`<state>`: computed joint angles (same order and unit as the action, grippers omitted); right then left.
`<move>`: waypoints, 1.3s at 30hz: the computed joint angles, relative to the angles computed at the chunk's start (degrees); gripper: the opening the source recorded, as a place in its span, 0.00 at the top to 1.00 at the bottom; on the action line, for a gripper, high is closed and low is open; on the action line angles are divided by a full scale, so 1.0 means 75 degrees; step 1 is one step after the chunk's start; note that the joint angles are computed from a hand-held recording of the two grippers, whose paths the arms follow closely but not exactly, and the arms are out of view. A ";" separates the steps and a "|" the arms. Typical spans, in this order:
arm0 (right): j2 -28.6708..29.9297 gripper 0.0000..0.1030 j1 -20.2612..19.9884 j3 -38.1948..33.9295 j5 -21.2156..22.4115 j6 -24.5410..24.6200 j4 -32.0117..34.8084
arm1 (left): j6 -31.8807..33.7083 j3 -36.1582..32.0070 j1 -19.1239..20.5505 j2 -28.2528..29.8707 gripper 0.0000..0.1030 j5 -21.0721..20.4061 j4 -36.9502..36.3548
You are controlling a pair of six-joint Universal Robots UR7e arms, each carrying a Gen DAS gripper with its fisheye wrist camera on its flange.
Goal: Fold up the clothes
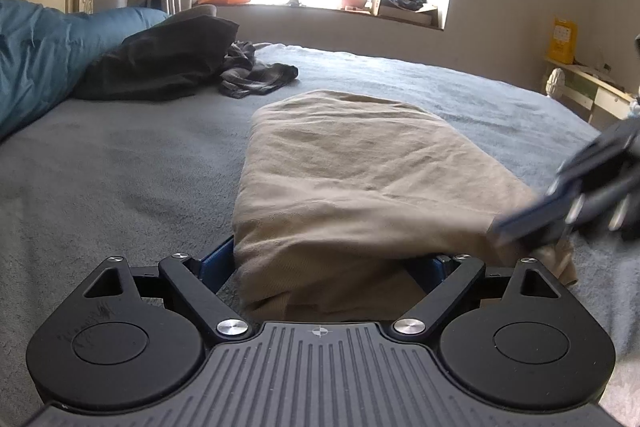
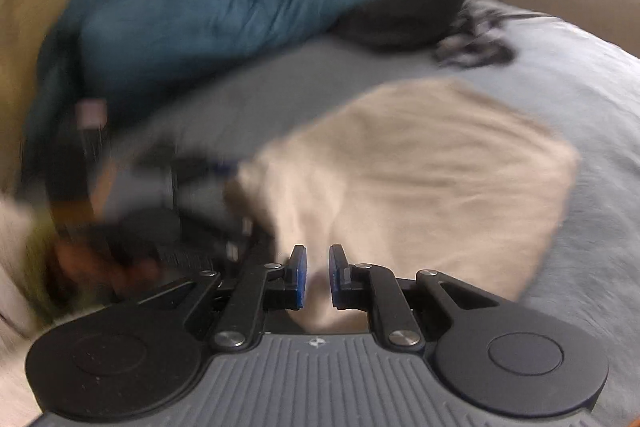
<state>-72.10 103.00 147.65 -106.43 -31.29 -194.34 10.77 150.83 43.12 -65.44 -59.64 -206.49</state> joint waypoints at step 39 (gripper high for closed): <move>0.1303 0.90 0.0689 0.0160 -0.1582 -0.0516 -0.1730 | -0.0235 0.0121 0.0303 -0.1065 0.15 0.0502 0.1234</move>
<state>-62.33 108.16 148.84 -118.29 -35.16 -207.31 9.01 151.74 45.39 -73.43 -55.87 -197.24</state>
